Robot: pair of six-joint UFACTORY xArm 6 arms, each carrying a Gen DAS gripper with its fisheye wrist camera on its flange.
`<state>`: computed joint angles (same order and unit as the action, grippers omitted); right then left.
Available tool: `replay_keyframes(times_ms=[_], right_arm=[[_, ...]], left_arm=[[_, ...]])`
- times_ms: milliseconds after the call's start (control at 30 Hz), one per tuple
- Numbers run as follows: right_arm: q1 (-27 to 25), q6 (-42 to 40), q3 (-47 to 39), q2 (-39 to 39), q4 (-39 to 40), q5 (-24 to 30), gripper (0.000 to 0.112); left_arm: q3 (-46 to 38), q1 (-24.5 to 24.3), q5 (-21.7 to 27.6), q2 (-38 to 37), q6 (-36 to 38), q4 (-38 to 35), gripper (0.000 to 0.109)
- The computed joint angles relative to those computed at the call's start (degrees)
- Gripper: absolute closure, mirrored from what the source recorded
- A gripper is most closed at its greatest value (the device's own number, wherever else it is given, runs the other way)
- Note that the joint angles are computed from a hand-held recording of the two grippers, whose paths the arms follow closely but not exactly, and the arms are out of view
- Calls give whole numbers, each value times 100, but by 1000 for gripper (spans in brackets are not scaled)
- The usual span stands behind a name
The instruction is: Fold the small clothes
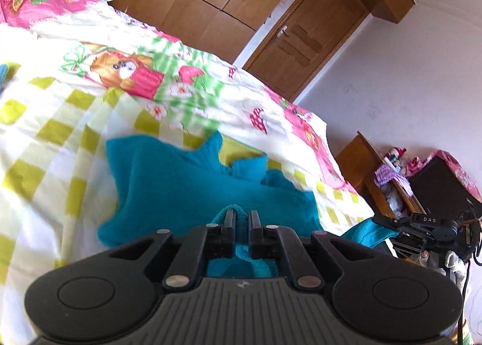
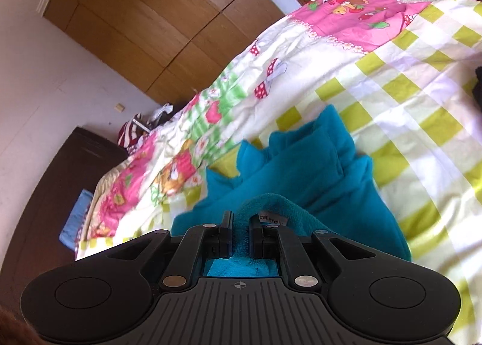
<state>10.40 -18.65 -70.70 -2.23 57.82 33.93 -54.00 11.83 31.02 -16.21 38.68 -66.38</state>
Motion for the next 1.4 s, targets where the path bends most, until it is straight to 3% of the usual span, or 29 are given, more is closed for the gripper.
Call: replay_keyframes(times_ms=[133, 233, 300, 367, 467, 667, 833, 967, 1100, 1167, 1267, 1400], right_arm=[[286, 934, -2040, 1942, -359, -576, 103], [355, 2422, -3452, 3271, -1475, -819, 98], [358, 3104, -4019, 3820, -2335, -689, 94], [408, 3121, -3953, 3893, -2612, -742, 80], [542, 1814, -3012, 3315, -2057, -1211, 75], [842, 193, -1353, 2172, -3311, -2246, 74], [927, -330, -1232, 2089, -3780, -2281, 75], [1255, -2489, -1391, 2252, -3381, -2585, 75], [1650, -4887, -1761, 2344, -2400, -1856, 74], [1778, -5413, -1950, 2386, -2142, -1293, 73], [1910, -5415, -2249, 2462, -1653, -539, 62], [2135, -4283, -3078, 3103, -2002, -177, 59]], left_arm=[[-1315, 87, -455, 1539, 153, -369, 88], [-1994, 128, -817, 2484, -418, -16, 87], [-2227, 254, -712, 2893, -1014, 259, 75], [-2172, 370, -563, 2950, -950, -133, 65], [-1704, 346, -784, 2586, -236, -742, 63], [-776, -11, -1838, 1594, 1513, -654, 59], [-407, -125, -1494, 1181, 2007, 688, 53], [-476, -219, -1639, 1339, 2322, 1306, 50], [-1034, -26, -1255, 1861, 2074, 1428, 50], [-1296, 52, -1274, 2180, 1478, 1695, 50], [-1481, 132, -1777, 2557, 214, 2198, 54], [-1508, 380, -1390, 2572, 272, 1236, 55]])
